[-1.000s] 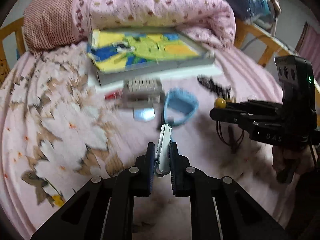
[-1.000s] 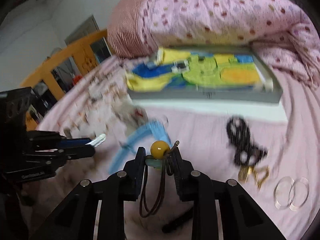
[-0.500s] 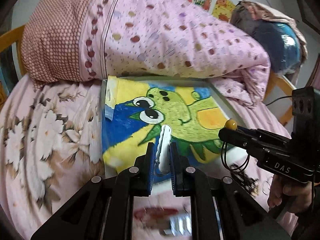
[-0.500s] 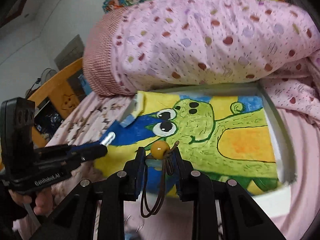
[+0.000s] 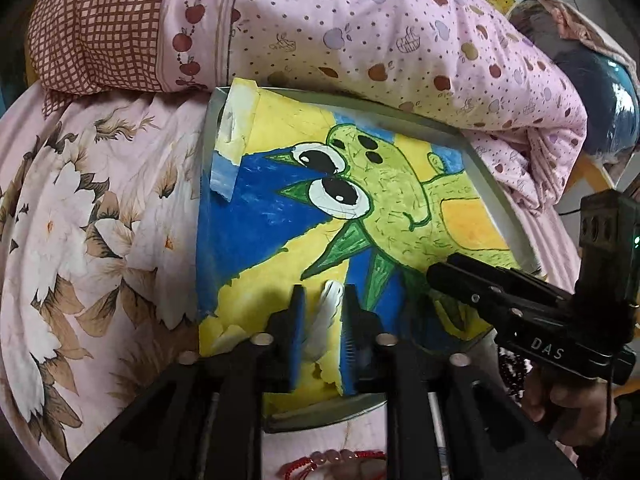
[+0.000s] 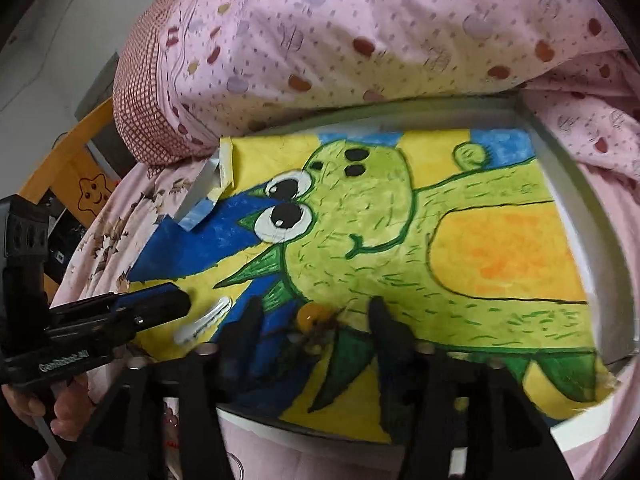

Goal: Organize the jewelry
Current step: 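Carry both held items over the grey tray and open both tools, then grasp the black hair tie with right tool while left tool grasps the blue watch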

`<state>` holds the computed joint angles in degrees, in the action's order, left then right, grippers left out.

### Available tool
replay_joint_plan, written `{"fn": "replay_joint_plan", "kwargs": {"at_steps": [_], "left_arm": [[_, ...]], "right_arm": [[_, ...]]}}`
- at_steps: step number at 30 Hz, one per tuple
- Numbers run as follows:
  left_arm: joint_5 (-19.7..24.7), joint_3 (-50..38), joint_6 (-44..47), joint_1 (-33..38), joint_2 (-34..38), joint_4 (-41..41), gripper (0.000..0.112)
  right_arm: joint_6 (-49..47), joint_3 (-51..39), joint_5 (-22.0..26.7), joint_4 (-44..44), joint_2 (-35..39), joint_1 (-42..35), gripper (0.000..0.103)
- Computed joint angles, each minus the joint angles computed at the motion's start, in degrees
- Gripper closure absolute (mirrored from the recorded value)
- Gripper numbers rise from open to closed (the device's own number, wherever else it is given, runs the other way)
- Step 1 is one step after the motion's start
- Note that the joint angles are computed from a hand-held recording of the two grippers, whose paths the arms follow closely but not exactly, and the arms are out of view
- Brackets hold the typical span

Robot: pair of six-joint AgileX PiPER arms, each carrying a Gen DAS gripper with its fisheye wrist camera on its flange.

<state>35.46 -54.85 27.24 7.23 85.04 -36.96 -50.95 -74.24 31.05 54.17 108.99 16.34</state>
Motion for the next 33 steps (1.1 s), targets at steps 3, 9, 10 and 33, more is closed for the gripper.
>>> {"fn": "replay_joint_plan", "kwargs": {"at_steps": [3, 9, 10, 33], "left_arm": [[-0.7, 1.3, 0.5, 0.7, -2.8, -2.9, 0.064], [-3.1, 5.8, -6.2, -0.7, -14.5, 0.7, 0.044], [-3.0, 6.1, -7.9, -1.5, -15.9, 2.5, 0.042], [3.3, 24.5, -46.0, -36.4, -41.9, 35.6, 0.026]], "right_arm": [[-3.0, 2.8, -0.3, 2.2, -3.5, -1.4, 0.04], [-20.5, 14.9, 2.6, 15.9, -16.1, -8.3, 0.017], [-23.0, 17.1, 4.5, 17.5, -18.6, -10.2, 0.013], [-35.9, 50.3, 18.5, 1.0, -51.5, -25.6, 0.005]]}}
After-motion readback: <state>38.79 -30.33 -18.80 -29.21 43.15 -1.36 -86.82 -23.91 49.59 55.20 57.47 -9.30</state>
